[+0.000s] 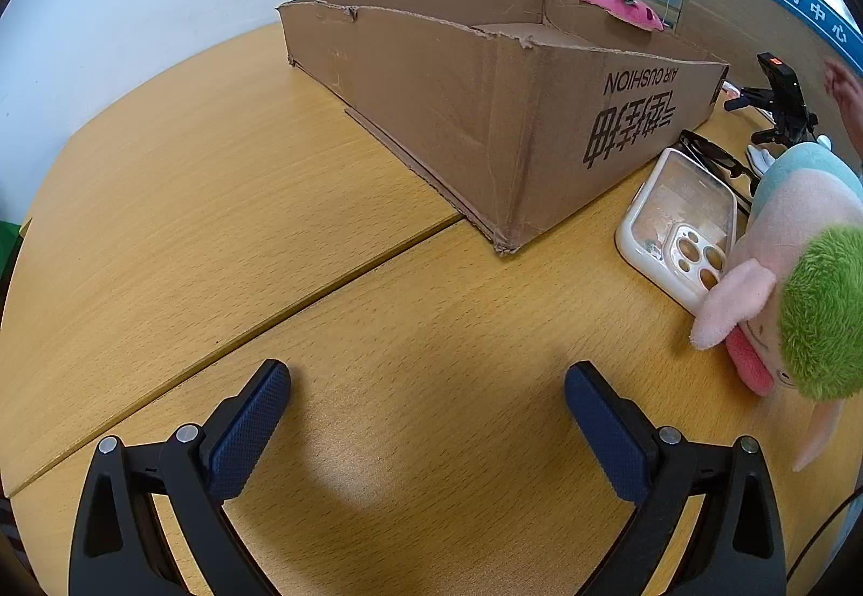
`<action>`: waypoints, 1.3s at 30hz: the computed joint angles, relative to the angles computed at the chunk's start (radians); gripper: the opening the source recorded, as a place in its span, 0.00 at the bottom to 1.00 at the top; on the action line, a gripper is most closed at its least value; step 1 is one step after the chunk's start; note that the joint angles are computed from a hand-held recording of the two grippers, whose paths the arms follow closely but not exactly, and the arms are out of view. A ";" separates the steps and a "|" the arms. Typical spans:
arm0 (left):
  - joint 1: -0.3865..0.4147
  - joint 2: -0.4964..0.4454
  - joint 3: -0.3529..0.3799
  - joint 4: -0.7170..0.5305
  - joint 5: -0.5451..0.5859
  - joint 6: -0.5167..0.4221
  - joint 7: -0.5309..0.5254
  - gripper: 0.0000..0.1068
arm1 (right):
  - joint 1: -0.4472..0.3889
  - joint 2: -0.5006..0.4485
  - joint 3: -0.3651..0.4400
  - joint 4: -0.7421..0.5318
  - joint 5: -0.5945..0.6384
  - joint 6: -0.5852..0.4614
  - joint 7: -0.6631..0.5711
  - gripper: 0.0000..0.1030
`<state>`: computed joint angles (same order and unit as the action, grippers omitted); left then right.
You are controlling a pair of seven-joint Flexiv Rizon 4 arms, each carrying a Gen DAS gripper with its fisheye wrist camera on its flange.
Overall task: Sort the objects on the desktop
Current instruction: 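Move both grippers toward the green-haired plush pig beside the box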
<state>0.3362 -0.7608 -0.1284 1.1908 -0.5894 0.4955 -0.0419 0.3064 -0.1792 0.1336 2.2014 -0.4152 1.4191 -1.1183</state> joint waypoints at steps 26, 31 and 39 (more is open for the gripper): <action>-0.012 0.054 0.014 0.137 -0.045 0.150 -0.058 0.96 | 0.116 0.042 -0.080 0.001 -0.369 -0.262 0.750 1.00; -0.021 0.125 0.065 0.254 -0.008 0.223 -0.145 0.96 | 0.120 0.116 0.010 0.026 -0.518 -0.430 0.927 0.99; 0.012 0.393 -0.023 0.605 -0.346 0.568 -0.070 0.96 | 0.095 0.258 0.139 0.043 -0.700 -0.349 1.136 1.00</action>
<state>0.3479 -0.3676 -0.1518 1.7954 -0.9350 1.0630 -0.1119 0.4011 0.0792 0.2726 2.2444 -1.1155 1.0698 0.0177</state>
